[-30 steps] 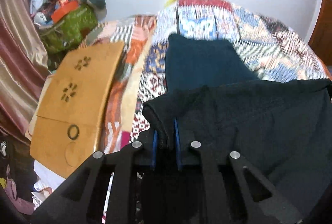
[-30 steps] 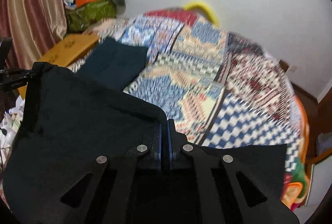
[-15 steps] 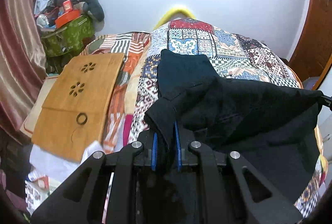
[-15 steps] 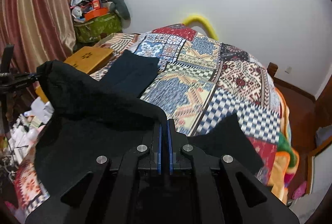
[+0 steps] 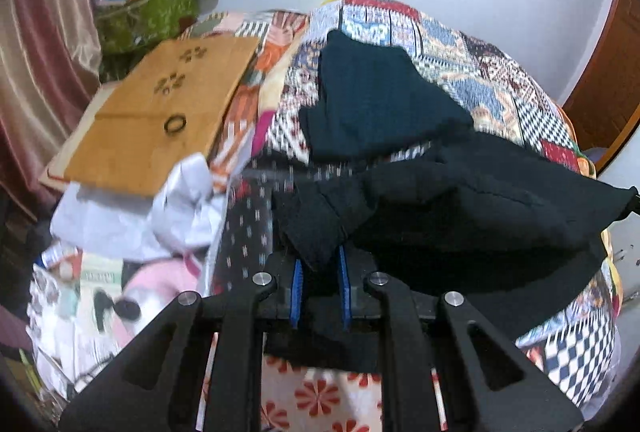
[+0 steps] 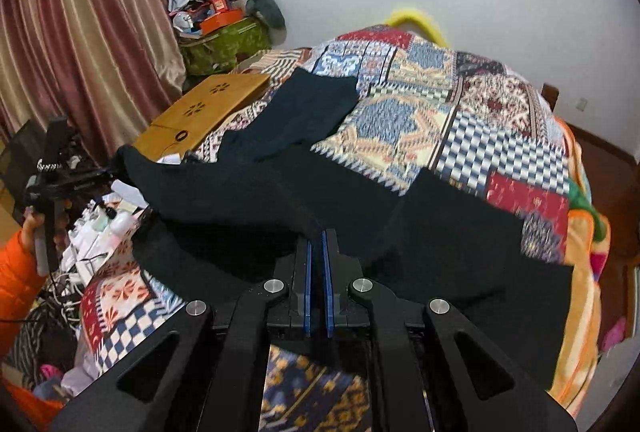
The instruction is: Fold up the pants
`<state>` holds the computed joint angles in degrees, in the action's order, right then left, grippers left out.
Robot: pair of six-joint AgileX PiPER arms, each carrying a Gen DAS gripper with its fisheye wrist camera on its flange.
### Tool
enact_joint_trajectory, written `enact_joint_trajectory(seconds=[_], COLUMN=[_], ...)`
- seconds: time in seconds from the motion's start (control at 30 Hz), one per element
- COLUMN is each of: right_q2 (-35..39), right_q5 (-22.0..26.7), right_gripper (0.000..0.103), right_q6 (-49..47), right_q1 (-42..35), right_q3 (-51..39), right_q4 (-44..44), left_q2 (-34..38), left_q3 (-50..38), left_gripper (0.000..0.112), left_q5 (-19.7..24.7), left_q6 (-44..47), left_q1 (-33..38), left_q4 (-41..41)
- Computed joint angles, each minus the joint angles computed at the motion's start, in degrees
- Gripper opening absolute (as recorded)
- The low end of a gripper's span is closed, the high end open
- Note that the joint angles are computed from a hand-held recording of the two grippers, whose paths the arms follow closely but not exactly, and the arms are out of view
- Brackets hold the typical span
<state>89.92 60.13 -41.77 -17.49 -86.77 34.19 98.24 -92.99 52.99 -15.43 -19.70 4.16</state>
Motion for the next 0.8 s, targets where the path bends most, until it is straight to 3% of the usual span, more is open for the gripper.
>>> enact_joint_trajectory(seconds=[0.2, 0.4, 0.67, 0.77, 0.8], right_q2=[-1.87, -4.24, -0.6, 4.29, 6.18], right_q5=[1.75, 3.86, 2.63, 3.5, 3.85], right_gripper=[0.007, 0.007, 0.011, 0.025, 0.03], right_q6=[-1.42, -2.7, 0.44, 3.88, 5.03], right_q1=[-0.88, -4.37, -7.51, -7.16, -6.94], right_q3=[4.35, 4.36, -2.2, -7.53, -9.55], right_q4=[-0.52, 1.2, -0.5, -2.57, -3.17], left_q2=[-3.15, -6.26, -0.69, 6.27, 8.66], left_q3=[7.82, 9.72, -3.25, -13.23, -16.65], left_gripper=[0.019, 0.019, 0.019, 0.027, 0.035], left_q5=[0.63, 1.82, 5.32, 8.63, 9.88], left_q6=[-1.39, -5.15, -4.19, -3.04, -3.15], left_q1=[-0.87, -0.29, -0.47, -1.25, -1.72], left_q4=[0.64, 5.24, 4.62, 3.32, 3.36])
